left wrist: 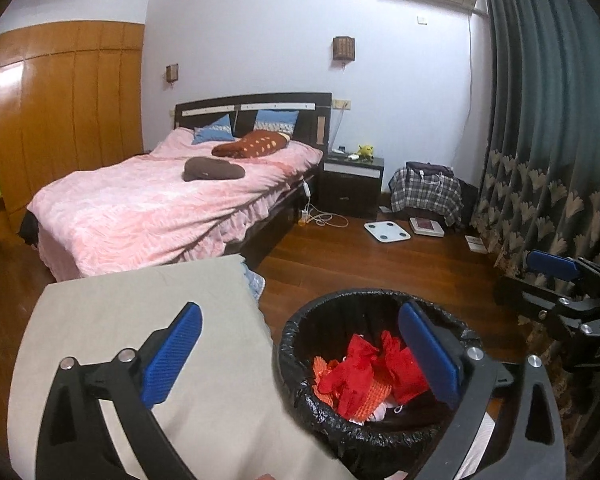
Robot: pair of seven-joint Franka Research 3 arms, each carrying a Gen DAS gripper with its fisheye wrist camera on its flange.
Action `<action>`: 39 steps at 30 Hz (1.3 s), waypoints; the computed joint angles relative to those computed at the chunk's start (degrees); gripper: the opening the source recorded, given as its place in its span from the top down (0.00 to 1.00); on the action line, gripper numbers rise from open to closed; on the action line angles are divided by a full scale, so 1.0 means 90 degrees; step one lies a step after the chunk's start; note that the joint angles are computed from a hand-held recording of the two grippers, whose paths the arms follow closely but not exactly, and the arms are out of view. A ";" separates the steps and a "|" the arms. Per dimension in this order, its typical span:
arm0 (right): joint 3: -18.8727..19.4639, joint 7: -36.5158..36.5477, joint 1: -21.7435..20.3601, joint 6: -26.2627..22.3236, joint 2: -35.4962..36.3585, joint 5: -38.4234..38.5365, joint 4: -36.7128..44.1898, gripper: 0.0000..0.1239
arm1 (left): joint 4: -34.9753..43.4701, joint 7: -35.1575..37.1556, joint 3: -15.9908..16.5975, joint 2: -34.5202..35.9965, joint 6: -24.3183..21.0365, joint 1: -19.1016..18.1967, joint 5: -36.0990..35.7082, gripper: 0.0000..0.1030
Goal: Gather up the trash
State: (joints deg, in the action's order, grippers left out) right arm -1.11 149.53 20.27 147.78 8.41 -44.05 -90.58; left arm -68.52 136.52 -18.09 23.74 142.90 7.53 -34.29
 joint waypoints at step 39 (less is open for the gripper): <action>0.0081 0.0036 0.0116 -0.0048 -0.0048 -0.0236 0.0061 0.21 | -0.0575 0.0415 0.0202 -0.0555 0.0179 0.0068 -0.0601 0.06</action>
State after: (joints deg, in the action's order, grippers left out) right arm -0.38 149.86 21.31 147.34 7.98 -46.18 -90.03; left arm -73.70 140.25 -16.28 18.75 144.51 8.14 -39.70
